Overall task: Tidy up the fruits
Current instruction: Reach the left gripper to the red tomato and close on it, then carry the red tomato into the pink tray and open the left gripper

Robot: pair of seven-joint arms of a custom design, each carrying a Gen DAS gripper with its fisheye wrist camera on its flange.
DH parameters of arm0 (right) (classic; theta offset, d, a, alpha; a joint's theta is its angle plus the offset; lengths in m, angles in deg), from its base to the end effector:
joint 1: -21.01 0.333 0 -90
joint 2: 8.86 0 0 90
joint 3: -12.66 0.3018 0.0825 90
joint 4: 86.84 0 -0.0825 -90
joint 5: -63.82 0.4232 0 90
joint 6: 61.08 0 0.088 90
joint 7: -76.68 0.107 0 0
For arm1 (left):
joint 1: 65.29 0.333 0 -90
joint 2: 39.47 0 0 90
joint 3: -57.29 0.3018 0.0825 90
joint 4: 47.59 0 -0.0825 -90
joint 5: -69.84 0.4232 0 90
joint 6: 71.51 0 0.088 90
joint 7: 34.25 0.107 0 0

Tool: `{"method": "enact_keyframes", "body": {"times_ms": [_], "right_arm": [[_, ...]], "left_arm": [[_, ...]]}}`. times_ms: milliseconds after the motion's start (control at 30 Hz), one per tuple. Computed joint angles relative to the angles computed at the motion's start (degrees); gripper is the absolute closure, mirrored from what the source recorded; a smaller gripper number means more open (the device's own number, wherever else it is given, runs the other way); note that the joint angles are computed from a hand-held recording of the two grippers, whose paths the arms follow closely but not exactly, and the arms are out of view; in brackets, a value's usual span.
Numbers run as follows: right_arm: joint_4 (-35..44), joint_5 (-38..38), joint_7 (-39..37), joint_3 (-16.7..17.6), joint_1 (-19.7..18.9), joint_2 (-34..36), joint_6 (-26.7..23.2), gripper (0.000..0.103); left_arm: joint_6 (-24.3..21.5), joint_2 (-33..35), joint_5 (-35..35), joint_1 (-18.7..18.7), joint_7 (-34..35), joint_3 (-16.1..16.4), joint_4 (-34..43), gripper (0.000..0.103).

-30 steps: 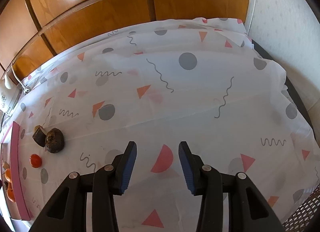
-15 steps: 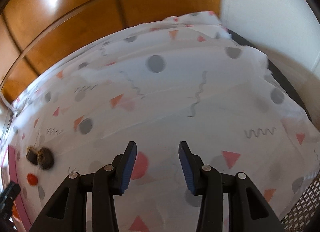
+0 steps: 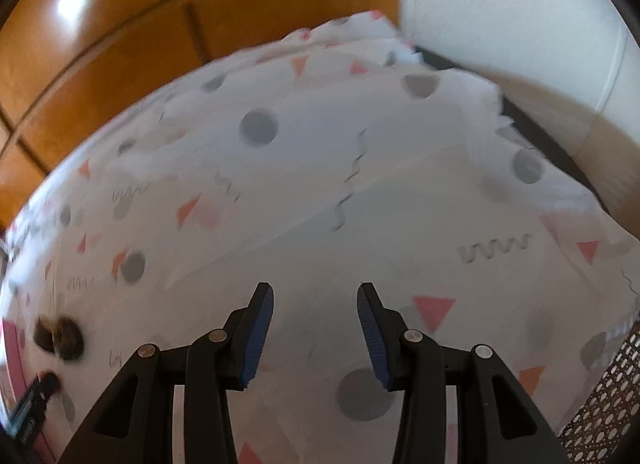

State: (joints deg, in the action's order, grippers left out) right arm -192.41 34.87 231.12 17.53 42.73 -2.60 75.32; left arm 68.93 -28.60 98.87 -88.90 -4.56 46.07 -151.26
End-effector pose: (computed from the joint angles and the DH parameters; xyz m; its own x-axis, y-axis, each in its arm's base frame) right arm 0.5962 0.2910 0.4839 -0.3274 -0.9382 -0.1122 -0.7707 0.3339 -0.5428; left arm 0.5644 -0.3841 0.4577 0.1031 -0.9881 0.1143 -0.8304 -0.1488 -0.5369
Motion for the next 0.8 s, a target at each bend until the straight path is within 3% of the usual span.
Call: {"method": "enact_keyframes", "body": {"times_ms": [67,167,367,667,733,800], "right_arm": [[-1.11,-3.43,4.22,-0.42,0.17,-1.65,0.38,0.059],[-1.97,-2.18,4.77,-0.19,-0.60,-3.40,2.92,0.059],[-0.92,4.24,0.06,-0.01,-2.10,-4.89,3.91,0.059],[-1.97,3.10,0.89,-0.63,-4.77,-7.91,-3.63,0.059],[-3.85,3.92,1.17,-0.83,-5.40,-8.91,0.57,0.059],[-3.03,1.71,1.56,-0.28,-5.45,-8.30,-0.18,0.059]], "left_arm": [[0.27,0.29,0.47,-0.07,-0.40,0.14,0.13,0.048],[0.49,0.58,1.96,-0.41,-1.02,0.39,0.24,0.048],[-0.31,-0.19,3.99,-0.33,-1.96,0.64,-0.53,0.073],[3.01,-3.65,3.49,0.68,-1.95,-0.41,-3.63,0.073],[3.16,-5.39,4.39,0.88,-3.35,-0.74,-4.80,0.073],[3.45,-7.16,5.26,1.37,-4.55,-1.22,-5.99,0.073]]}}
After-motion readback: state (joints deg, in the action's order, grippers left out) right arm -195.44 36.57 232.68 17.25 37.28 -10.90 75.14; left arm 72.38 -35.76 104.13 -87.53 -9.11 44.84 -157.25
